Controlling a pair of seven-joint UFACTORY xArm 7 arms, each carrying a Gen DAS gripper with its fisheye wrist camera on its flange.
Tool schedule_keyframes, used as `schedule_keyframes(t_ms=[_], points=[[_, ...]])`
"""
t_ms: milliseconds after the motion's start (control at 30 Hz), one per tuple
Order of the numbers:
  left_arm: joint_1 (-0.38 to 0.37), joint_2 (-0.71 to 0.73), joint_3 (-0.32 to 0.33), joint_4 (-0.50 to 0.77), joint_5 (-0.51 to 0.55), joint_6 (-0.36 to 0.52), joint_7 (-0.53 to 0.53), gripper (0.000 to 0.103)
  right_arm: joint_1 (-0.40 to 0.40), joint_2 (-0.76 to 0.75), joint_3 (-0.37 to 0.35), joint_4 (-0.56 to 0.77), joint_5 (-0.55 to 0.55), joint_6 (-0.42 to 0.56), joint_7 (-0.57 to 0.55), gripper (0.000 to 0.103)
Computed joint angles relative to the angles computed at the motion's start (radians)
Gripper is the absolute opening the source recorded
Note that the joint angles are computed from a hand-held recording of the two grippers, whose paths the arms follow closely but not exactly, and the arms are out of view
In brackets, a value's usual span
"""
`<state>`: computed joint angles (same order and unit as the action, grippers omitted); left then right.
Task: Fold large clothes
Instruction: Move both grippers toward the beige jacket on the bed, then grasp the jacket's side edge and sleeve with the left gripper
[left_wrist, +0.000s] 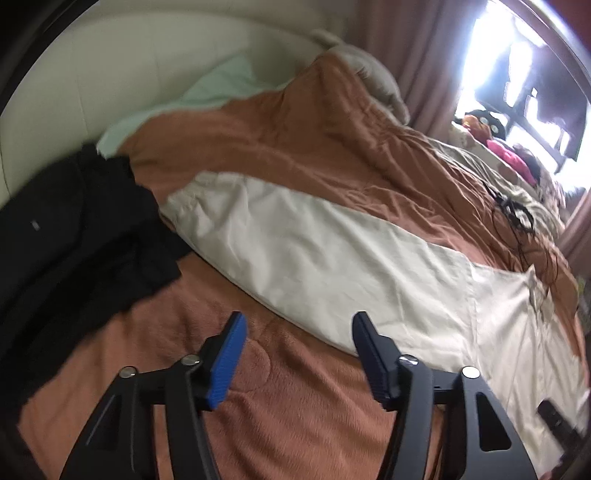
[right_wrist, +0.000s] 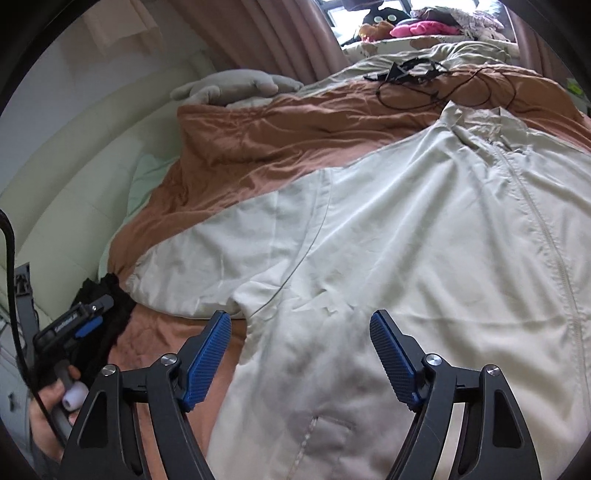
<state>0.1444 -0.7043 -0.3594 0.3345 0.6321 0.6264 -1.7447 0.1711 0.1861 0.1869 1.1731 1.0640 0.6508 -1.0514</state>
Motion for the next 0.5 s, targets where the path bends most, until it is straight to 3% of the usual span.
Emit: schedule_keyframes(t_ms=[100,233,300,433,500], points=[[0.043,0.045,0.018,-0.004,0.022,-0.041,-0.018,0.056,0.01,0.05,0.007,0.042,-0.032,-0.005,0.036,0.068],[0.105,0.119,0.049,-0.016,0.055,-0.129,-0.053,0.055,0.016,0.118,0.026,0.103,-0.085,-0.016,0.088,0.065],[0.139,0.166,0.058,-0.016,0.074,-0.158,-0.072,0.052,0.012,0.149,0.036,0.131,-0.108,-0.013,0.114,0.057],[0.196,0.257,0.096,-0.009,0.128,-0.222,-0.095,0.035,0.011,0.202,0.045,0.178,-0.182,-0.01,0.193,0.053],[0.246,0.311,0.103,0.01,0.206,-0.257,-0.12,0.032,0.003,0.225,0.055,0.2,-0.208,-0.006,0.223,0.05]])
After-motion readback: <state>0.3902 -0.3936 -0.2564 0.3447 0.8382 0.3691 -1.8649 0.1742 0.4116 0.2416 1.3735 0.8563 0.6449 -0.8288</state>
